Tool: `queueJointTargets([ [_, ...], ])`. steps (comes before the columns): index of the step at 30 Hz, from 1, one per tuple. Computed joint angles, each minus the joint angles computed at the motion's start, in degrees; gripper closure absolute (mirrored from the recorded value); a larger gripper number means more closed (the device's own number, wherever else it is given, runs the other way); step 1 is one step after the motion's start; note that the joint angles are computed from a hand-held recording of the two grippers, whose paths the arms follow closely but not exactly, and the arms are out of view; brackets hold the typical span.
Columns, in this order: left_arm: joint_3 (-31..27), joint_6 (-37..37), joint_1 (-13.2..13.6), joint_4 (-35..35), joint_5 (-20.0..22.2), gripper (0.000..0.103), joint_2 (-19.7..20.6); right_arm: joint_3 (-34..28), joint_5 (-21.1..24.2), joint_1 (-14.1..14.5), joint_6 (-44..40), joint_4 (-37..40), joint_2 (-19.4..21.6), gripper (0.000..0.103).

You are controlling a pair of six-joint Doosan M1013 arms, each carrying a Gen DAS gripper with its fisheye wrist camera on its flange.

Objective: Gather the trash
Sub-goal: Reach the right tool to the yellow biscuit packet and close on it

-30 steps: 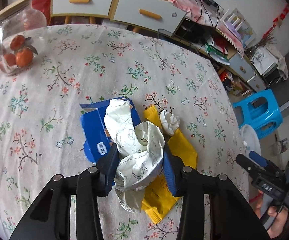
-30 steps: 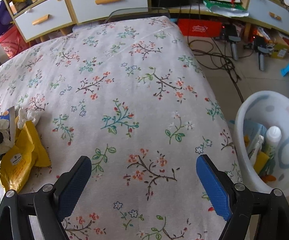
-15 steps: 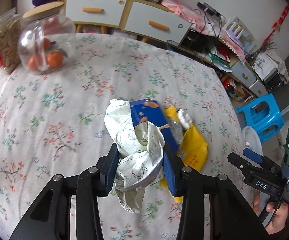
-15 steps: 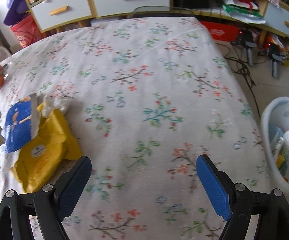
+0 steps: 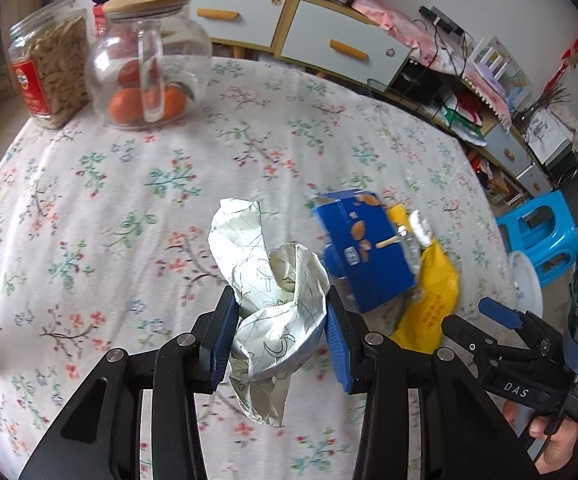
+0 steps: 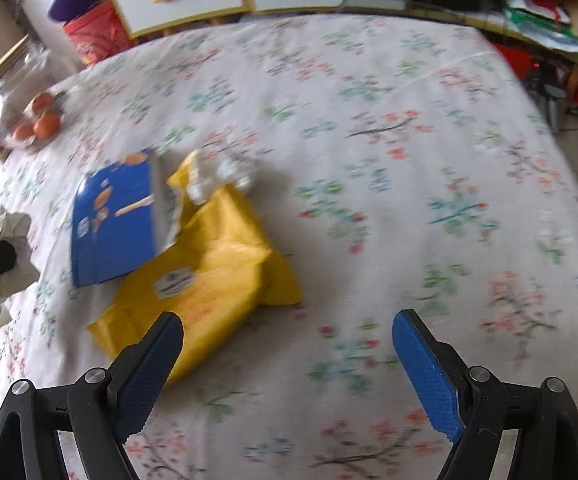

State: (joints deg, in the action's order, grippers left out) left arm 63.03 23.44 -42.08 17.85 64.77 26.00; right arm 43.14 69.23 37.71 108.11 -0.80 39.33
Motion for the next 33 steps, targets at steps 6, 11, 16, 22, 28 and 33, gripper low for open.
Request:
queueJointTargets([
  [6, 2.18, 0.44, 0.14, 0.48, 0.96, 0.059, -1.23, -1.96, 0.55, 1.22, -0.97, 1.53, 1.61, 0.014],
  [11, 3.96, 0.83, 0.22, 0.71, 0.92, 0.059, -2.39, -3.75, 0.85, 1.32, 2.66, 4.34, 3.22, 0.012],
  [16, 5.45, 0.32, 0.33, 0.66, 0.31, 0.059, -3.43, -5.11, 0.45, 2.36, 4.79, 0.38, 4.34, 0.009],
  [22, 6.3, 0.29, 0.14, 0.49, -0.22, 0.059, -4.07, -6.41, 1.52, 3.82, 3.6, -4.9, 5.46, 0.003],
  [28, 5.88, 1.62, -0.4, -0.19, -0.18, 0.059, -3.79, -5.38, 1.07, 4.41, 1.14, -7.18, 5.11, 0.003],
  [33, 4.74, 3.6, -0.66, -0.89, -0.04, 0.059, -2.97, -3.07, 0.35, 3.95, -1.76, -5.95, 3.7, 0.004],
])
